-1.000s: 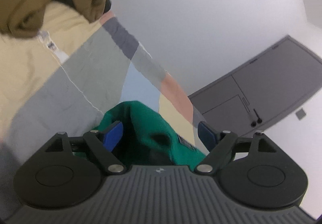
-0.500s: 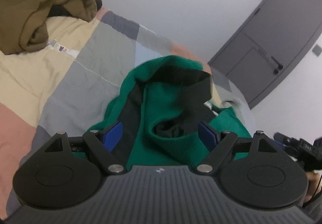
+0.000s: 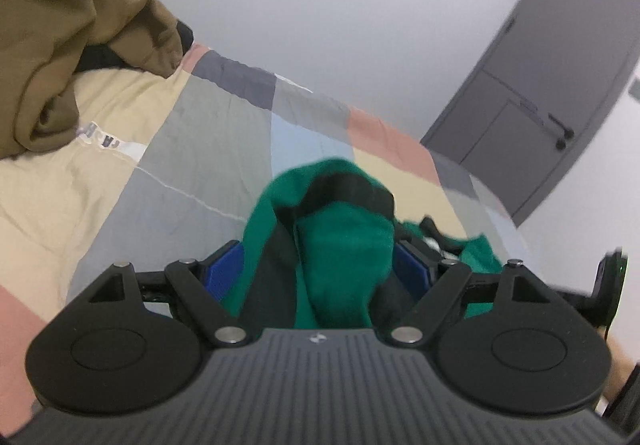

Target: Fold large clothes

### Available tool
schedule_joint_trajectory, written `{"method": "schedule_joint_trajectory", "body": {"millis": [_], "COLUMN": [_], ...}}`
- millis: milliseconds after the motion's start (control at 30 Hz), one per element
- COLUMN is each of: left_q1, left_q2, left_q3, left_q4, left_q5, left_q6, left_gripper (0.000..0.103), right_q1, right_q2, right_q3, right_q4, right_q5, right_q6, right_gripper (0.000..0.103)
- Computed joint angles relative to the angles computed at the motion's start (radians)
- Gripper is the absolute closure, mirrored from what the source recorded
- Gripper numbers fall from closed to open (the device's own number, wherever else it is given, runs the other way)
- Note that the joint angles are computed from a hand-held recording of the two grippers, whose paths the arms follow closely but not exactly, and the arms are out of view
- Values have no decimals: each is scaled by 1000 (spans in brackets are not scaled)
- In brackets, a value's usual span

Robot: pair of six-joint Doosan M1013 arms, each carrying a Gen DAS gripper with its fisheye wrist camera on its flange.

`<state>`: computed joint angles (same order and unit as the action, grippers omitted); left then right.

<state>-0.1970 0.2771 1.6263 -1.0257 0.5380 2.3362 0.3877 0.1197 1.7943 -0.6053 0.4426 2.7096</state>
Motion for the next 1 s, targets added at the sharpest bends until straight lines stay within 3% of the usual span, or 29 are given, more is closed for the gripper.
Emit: {"method": "schedule_joint_trajectory", "body": {"millis": [67, 133, 233, 433, 533, 567, 667, 900, 1000], "left_q1": [1, -4, -14, -16, -23, -28, -28, 32, 41], "left_q2": [30, 64, 108, 193, 219, 218, 201, 176, 172], "left_q3": [-36, -81, -138, -246, -279, -276, -252, -214, -209], "left_q4": [19, 86, 191, 207, 224, 245, 199, -162, -189], "left_q5": [7, 20, 33, 125, 158, 147, 102, 65, 33], "left_q6": [-54, -144, -238, -294, -299, -303, -216, -62, -81], "left_gripper": [19, 19, 22, 39, 70, 88, 95, 97, 97], "right_q1": [-8, -5, 1, -5, -6, -7, -2, 15, 15], "right_q2": [12, 26, 25, -17, -28, -31, -26, -33, -21], "right_q3": [-16, -39, -43, -6, 8, 12, 16, 32, 26], "right_q4": [75, 112, 75, -237, -376, -408, -512, -760, -828], "right_q5": [-7, 25, 23, -11, 27, 45, 116, 262, 323], "right_q6": [-91, -158, -169, 179, 343, 387, 506, 760, 839], "right_gripper": [49, 83, 97, 98, 98, 98, 98, 98, 98]}}
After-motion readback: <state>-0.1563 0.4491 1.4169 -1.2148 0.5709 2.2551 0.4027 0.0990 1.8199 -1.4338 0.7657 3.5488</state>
